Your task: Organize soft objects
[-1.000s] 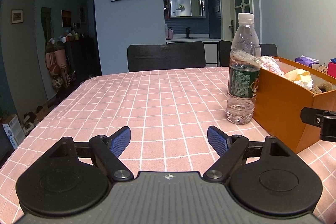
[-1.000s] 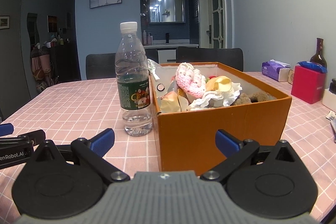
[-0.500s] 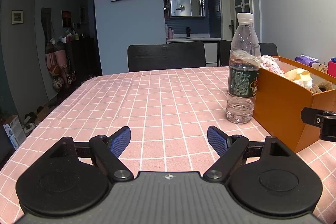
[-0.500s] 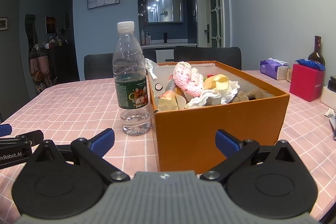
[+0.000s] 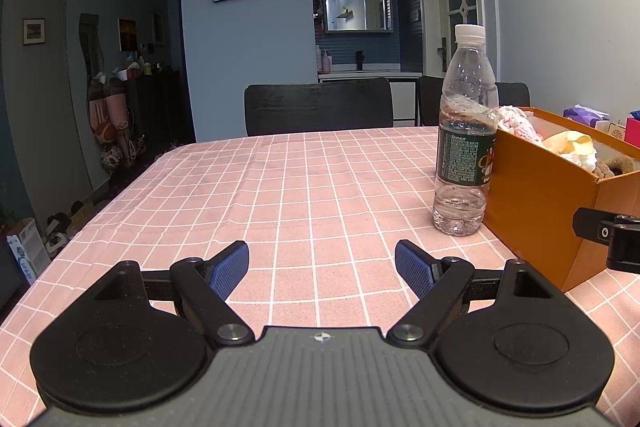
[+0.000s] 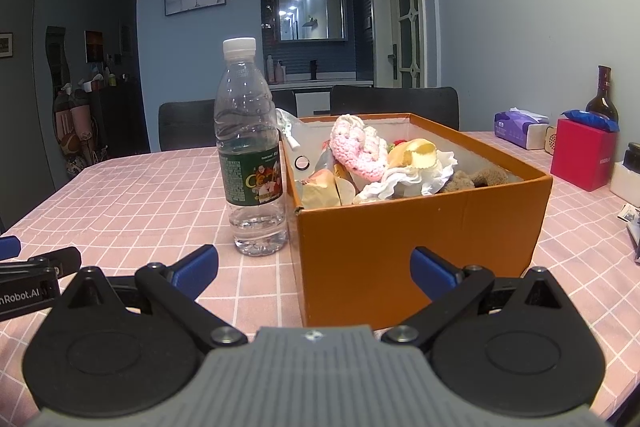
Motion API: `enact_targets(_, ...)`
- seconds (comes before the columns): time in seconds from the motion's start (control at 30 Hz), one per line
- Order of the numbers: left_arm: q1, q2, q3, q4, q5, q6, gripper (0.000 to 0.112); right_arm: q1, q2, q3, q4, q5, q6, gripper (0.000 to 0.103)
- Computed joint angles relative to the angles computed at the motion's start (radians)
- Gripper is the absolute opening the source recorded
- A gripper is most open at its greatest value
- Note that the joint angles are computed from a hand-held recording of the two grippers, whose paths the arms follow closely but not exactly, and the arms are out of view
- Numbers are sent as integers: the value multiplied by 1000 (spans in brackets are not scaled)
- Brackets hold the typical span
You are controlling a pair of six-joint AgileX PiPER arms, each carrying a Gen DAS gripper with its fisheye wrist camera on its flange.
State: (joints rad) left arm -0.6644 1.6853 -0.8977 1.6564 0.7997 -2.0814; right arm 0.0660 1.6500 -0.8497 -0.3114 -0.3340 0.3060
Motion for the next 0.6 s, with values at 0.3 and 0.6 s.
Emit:
enact_targets(0.3,3,-3,-1,-2,-6,5,97,6,1,-1,17,5,-14,100)
enact_targets(0.6,0,-1,-3,-2,-4,8,97,4,5,-4,22,9,-14,100)
